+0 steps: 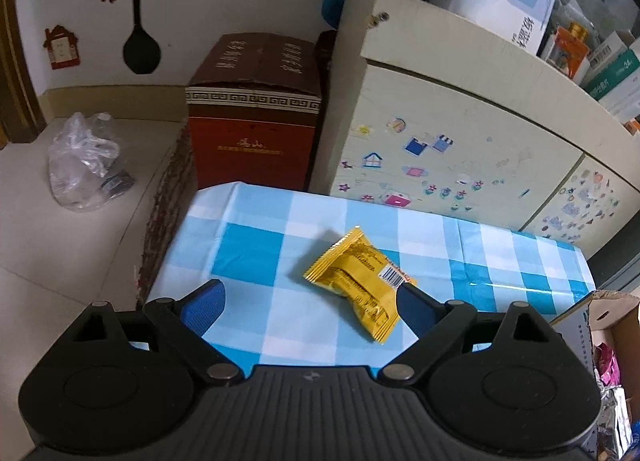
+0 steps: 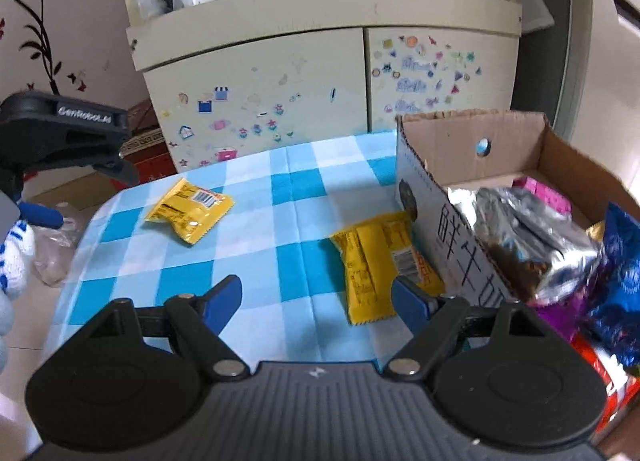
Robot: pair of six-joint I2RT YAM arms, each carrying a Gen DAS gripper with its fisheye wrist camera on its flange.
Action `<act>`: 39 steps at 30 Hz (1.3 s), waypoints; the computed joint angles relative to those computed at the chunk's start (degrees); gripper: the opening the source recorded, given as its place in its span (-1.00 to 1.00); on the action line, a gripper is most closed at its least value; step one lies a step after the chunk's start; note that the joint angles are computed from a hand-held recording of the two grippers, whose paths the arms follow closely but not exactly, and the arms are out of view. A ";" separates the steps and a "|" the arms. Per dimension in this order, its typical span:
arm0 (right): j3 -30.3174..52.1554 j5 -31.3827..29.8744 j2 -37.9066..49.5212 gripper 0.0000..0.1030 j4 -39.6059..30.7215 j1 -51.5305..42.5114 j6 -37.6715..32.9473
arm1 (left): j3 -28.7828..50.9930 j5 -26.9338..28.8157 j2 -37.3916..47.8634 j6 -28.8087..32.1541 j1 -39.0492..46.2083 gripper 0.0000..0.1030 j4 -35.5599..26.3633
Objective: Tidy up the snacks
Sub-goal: 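Move both tools back over the two yellow snack bags on the cloth, then close the left tool on the small yellow bag while the right tool closes on the large yellow bag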
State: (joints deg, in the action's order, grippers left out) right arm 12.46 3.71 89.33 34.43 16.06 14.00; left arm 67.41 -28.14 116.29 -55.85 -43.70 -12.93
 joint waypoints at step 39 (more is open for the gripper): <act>16.38 16.01 24.10 0.99 0.10 7.27 9.97 | 16.72 6.06 17.34 9.45 4.57 0.87 -3.02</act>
